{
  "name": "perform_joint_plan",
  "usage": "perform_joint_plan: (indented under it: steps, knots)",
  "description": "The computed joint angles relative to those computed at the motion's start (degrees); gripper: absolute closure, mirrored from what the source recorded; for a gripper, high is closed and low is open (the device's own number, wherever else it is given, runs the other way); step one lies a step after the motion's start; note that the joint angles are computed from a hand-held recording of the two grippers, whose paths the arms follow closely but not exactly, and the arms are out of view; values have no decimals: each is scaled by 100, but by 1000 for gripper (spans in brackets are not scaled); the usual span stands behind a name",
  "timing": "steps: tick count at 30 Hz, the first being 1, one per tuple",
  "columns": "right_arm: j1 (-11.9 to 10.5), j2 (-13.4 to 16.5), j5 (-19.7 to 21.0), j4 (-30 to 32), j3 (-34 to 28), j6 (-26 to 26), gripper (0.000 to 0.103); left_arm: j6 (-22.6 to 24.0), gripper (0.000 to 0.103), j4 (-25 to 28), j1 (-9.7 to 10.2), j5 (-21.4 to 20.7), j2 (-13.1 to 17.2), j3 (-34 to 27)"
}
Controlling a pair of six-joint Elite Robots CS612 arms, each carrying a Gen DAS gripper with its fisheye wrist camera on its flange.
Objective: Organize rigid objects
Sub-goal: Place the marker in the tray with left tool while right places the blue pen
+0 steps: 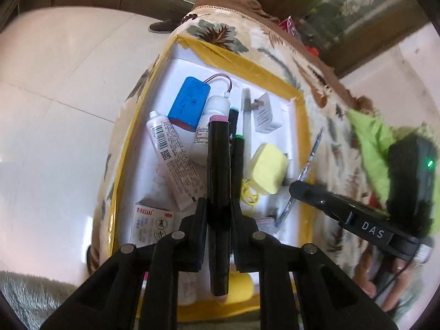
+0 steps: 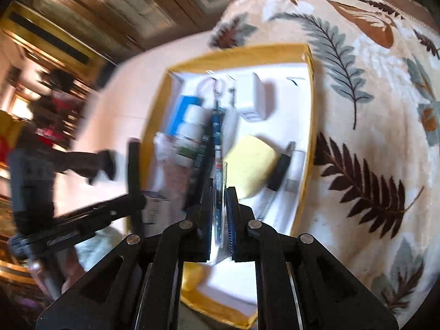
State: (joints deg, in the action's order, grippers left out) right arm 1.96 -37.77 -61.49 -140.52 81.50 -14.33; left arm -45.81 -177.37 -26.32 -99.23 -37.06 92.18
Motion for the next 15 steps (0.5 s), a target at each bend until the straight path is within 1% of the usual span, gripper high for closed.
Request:
perform_joint_plan:
  steps: [1,2,5,7,9,10,11,12,13,14,15]
  knots:
    - [31,9,-90,-19,-2,8,94,-3,89,-3,11,-105,61,-83]
    - [77,29,-245,-48,-26,24,94,50,89,-1,48,-170,43,-47]
    - [176,113,-472,-107,-110,25,94,174,89,137,4,51,122,-137]
    - [270,167,-803,-253,-109,123,94,177,88,184,-22,189,129,-127]
    - [284,158,-852,-541,-21,286,94,111,88,168,-52,330,124,-100]
    - [273,149,-800,-648,29,379,94,48,86,159,-65,383,130,-95]
    - [257,140,-723,-650,61,402,93,36,82,110,-76,400,132,-76]
    - [257,138,-690,-605,71,414,92,59,71,78,-87,414,133,-64]
    - [249,119,-683,-567,112,434,88,78,63,117,-130,614,110,-36]
    - [236,82,-731,-605,195,520,87,72,60,61,-177,837,80,24]
    - [212,40,-723,-693,291,639,81,51,51,-76,-228,1072,38,121]
